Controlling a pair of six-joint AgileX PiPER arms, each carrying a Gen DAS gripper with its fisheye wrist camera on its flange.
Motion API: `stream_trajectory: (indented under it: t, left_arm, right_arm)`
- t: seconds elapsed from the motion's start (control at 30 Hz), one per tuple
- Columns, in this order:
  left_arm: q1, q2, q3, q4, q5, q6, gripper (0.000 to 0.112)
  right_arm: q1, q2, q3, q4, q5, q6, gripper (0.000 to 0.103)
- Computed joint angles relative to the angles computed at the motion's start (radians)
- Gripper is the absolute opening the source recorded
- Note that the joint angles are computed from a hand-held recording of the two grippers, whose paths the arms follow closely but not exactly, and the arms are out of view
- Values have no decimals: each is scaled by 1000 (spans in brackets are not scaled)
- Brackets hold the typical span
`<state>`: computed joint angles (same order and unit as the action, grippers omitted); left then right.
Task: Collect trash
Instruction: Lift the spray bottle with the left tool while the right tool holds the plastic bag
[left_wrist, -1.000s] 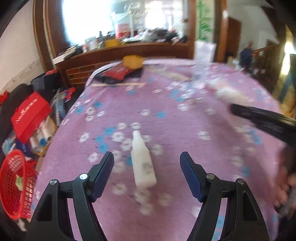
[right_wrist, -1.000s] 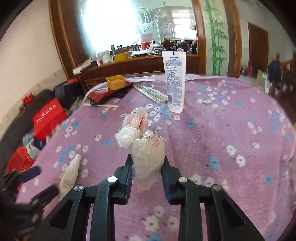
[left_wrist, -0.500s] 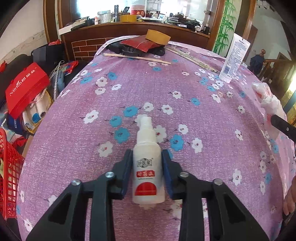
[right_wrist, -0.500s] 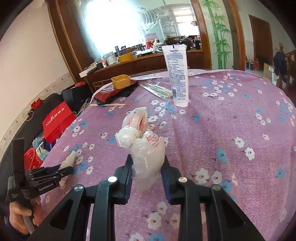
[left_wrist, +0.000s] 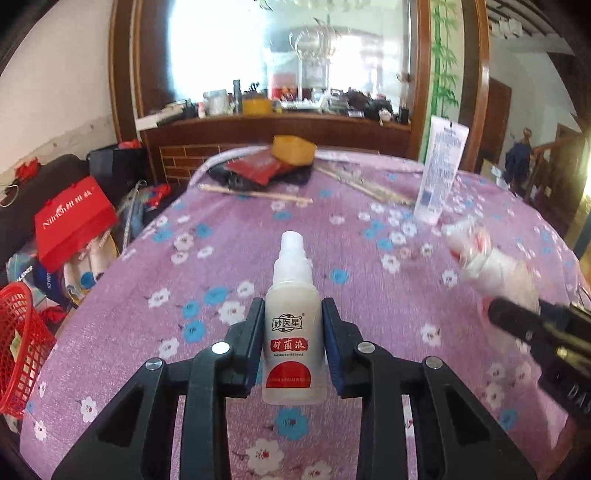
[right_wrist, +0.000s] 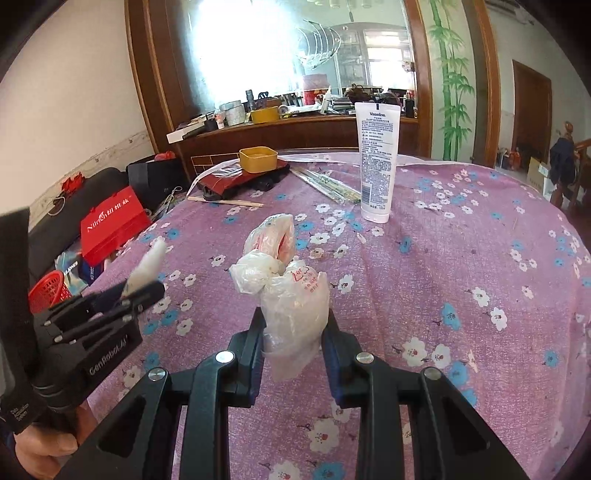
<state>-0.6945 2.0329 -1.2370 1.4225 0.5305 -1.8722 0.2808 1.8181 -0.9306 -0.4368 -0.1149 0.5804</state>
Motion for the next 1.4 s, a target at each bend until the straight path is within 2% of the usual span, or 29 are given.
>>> stream_trajectory:
  t: [0.13,0.23,0.33,0.5,0.83,0.9,1.3,1.4]
  left_arm:
    - [-7,16,-13,11,38,0,29]
    - [-1,19,-14,9,34,2,29]
    - [-7,19,-10,8,33,6,29]
    - [-37,16,2,54,71,-21,29]
    - [-40,9,15,74,61,-34,29]
    - [-41,8,18,79,59,-36,29]
    - [-42,9,18,70,53,-34,29]
    - [-33,-6,38,90,34,-65,29]
  right_arm:
    - [19,-3,5,167,0,-171,31]
    - [20,-8,10,156,-6,-160,31]
    - [27,-9,14,292,-7,-294,31]
    - [33,-2,8,424,0,-421,31]
    - [32,13,-6,501,15,-495,31]
    - [30,15,-9,468,18,-465,31]
    - [32,16,-8,497,17,-492,31]
    - [34,21,-13,604,18,-597,31]
